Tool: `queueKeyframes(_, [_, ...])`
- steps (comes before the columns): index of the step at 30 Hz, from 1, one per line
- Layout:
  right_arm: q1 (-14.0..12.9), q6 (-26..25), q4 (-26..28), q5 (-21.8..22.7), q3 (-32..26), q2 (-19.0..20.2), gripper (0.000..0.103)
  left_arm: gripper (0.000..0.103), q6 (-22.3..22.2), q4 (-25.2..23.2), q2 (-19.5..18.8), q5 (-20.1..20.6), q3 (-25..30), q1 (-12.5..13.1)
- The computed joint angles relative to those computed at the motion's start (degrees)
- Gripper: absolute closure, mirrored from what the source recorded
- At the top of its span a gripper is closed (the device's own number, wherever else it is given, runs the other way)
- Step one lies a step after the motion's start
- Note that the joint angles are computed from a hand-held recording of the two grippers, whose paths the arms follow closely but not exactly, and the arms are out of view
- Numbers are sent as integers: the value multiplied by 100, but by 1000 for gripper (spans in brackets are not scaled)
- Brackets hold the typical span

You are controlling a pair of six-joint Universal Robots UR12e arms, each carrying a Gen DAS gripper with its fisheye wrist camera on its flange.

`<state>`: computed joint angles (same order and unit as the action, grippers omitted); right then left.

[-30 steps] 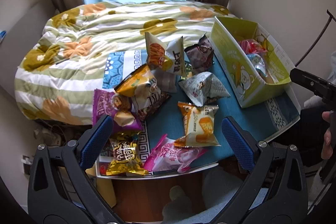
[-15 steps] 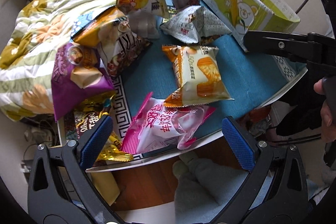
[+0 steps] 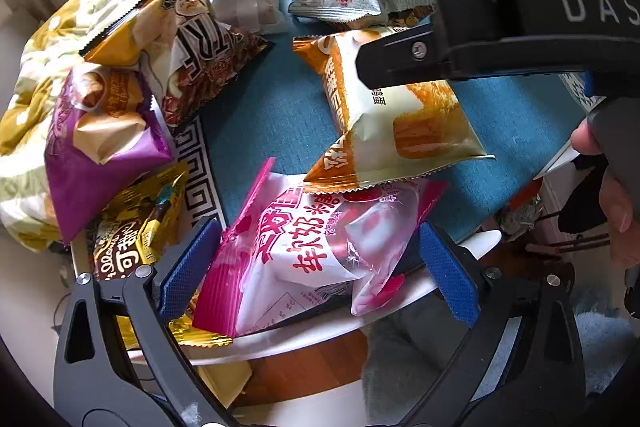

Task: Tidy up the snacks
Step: 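Grasp the pink-and-white bag with the left tool while the right tool grasps the cake bag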

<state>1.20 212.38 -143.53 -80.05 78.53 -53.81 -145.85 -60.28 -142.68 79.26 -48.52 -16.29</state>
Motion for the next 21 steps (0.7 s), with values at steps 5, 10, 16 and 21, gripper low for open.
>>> queueKeyframes(5, [-14, -9, 43, 173, -68, 97, 9, 18, -74, -272, -123, 108, 190, -22])
queueKeyframes(10, [-2, -64, 91, 236, -212, 204, 9, 31, -196, -403, -153, -33, 256, 6])
queueKeyframes(16, [21, -121, 231, 258, -380, 317, 9, 45, -414, -419, -180, -150, 315, 71])
queueKeyframes(21, [33, -126, 359, 174, -507, 405, 9, 46, -419, -378, -161, -222, 304, 120])
